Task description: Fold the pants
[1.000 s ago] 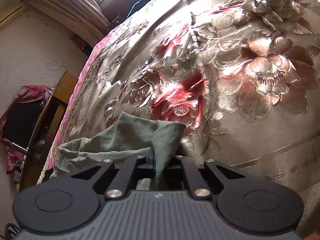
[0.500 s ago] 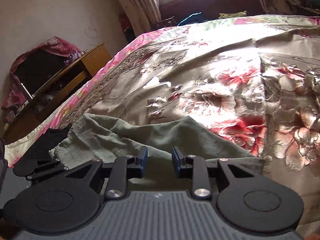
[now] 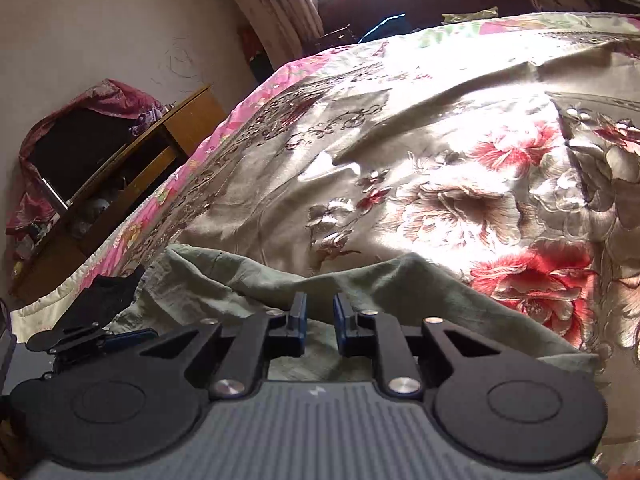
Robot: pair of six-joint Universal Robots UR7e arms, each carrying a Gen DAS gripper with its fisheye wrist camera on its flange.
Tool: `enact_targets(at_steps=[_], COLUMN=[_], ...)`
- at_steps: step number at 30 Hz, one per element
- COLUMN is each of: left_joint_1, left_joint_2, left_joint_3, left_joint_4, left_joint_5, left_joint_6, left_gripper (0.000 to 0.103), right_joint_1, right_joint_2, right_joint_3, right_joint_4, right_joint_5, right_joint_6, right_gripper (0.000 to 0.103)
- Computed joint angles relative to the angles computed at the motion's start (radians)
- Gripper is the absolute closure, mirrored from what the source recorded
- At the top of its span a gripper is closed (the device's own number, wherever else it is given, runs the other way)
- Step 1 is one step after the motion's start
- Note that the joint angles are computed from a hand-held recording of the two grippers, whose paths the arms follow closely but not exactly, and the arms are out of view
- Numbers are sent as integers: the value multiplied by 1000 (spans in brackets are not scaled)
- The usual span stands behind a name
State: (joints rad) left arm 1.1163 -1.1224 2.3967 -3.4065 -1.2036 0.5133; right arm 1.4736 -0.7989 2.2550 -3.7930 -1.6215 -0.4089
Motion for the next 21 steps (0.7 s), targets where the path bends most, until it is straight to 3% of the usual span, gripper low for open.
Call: enact_targets(at_steps=[2,4,5,7,9,13,16,18,19,21], left_joint_1=[0,6,12,38,45,39,38,33,29,26], left_joint_2=[31,72,91,91,74,73,80,95,107,138], left_joint_3=[-20,-40,-49,-52,-41,-26,-29,-37,-48,-70], left_joint_4=[-26,-52,-59,-61,-70,-125,-168,-192,-186,-180], left_joint_5=[6,41,71,54,40,39,2,2,26,91], left_joint_6=[10,39,51,73,83,95,92,99,100,101], left_gripper=[38,37,37,37,37,37,37,35,33,33], right_joint_1=[36,45,39,19,-4,-22,-66,-83,-81,-53], right_joint_2=[51,93,102,99,62,6,-64,-77,-68,-28], right_joint_3=[-68,-129,-147,-153,-120,-71,-45,-46,-50,-74], right_joint_4=[34,33,25,-10,-43,-93,39,112,109,66], right_joint_5=[-78,-163,-191,-206,-155,-153,-83,-41,-51,-133], right_joint_6=[-7,39,72,95,115,54,95,99,93,61], right_gripper=[87,87,92,96,89,78,77,71,71,86])
